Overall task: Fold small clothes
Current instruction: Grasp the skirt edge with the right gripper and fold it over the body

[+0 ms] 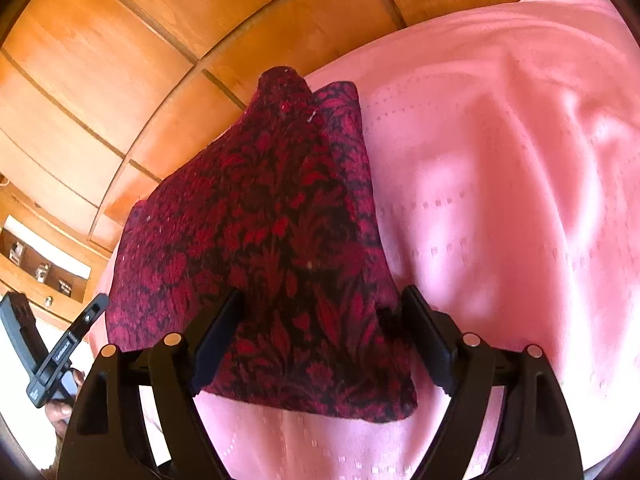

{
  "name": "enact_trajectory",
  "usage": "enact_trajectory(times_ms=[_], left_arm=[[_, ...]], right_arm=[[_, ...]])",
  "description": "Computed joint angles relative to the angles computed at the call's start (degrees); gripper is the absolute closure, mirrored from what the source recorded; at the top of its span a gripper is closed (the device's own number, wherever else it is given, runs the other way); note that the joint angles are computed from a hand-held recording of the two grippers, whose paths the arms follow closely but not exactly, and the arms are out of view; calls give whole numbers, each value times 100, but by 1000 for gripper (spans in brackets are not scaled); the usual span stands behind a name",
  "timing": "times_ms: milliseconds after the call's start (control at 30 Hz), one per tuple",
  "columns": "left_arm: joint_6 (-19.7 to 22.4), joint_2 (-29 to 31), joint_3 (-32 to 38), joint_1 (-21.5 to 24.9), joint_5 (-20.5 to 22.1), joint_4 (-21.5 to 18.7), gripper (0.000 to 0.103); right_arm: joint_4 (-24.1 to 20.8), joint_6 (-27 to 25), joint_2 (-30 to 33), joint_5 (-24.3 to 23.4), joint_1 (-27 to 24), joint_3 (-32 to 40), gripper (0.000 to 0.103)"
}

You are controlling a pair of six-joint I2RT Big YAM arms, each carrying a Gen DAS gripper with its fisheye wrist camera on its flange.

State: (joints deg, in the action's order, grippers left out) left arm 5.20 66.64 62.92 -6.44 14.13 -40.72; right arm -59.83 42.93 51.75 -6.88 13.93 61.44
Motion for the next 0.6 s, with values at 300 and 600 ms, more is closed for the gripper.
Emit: enact_trajectory(times_ms=[300,600], left_arm=[[43,207,55,-287,-157,5,69],[37,392,172,-356,-189,-37,69]], right_arm=[[-288,-190,157,265,238,184,44],[-622,-345,381,354,383,468,50]])
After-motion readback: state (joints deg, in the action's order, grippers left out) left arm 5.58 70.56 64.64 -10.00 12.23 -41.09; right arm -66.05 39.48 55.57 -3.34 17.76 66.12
